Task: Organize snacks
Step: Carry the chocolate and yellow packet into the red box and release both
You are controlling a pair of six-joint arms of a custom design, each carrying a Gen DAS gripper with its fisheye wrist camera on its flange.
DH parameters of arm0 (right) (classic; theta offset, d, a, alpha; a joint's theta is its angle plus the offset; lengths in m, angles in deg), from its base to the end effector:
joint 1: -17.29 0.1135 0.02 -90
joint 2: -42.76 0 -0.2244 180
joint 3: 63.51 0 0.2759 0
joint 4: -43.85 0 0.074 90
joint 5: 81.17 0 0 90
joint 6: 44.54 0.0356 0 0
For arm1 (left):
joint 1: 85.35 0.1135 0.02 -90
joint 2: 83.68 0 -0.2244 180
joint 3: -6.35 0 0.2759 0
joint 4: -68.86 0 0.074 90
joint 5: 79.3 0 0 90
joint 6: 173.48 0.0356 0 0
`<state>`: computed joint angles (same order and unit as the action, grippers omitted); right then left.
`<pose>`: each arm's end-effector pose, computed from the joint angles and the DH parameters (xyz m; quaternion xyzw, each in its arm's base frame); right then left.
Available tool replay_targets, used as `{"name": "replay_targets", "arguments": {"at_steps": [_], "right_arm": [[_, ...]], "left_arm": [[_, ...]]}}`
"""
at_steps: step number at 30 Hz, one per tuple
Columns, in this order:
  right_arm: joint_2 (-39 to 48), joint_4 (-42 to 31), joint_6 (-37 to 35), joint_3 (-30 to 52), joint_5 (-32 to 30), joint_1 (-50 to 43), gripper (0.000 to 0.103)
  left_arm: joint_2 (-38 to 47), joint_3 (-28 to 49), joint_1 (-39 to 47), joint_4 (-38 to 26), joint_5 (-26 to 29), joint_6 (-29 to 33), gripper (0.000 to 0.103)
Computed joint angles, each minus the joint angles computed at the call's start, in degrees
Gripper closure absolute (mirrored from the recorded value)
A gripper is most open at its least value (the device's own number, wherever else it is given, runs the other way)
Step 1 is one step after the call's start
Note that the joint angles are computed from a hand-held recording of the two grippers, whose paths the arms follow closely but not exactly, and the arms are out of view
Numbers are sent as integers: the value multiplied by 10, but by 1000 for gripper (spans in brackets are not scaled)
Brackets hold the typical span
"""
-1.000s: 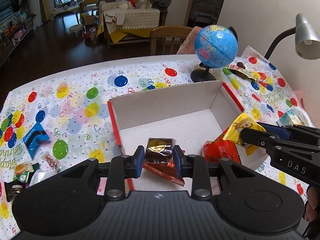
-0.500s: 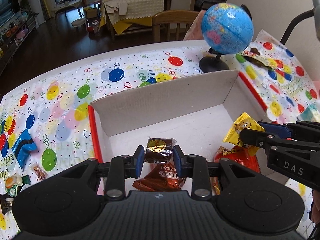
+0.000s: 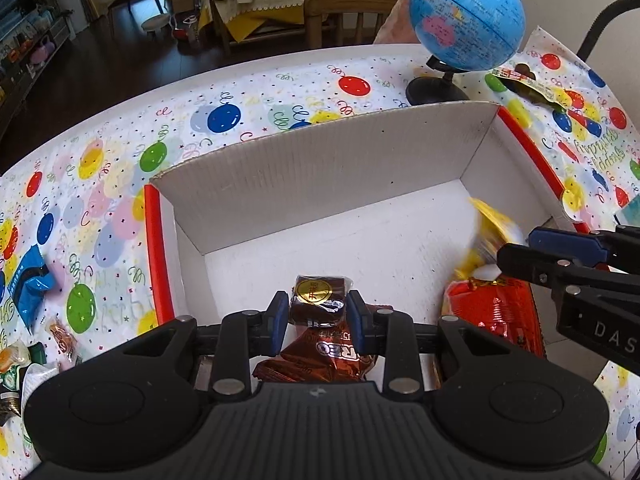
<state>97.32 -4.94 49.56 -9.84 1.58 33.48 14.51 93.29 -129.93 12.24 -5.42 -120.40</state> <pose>0.2259 0.0703 0.2087 -0.1203 0.9294 0.1190 0.3281 0.2657 -0.2480 0.1816 0.0381 0.9713 -0.0198 0.2338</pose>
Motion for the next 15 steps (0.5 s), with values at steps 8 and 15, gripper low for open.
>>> {"name": "replay_targets", "arguments": {"at_steps": [8,15], "right_arm": [[-30,-17,0,-8,-12,-6,69],[-81,-48,-1,-14,-15,-9,58]], "left_arm": [[-24,-13,-9,-7,-2,-21,72],[-81,-43,-27,-7,-22,-37,48]]}}
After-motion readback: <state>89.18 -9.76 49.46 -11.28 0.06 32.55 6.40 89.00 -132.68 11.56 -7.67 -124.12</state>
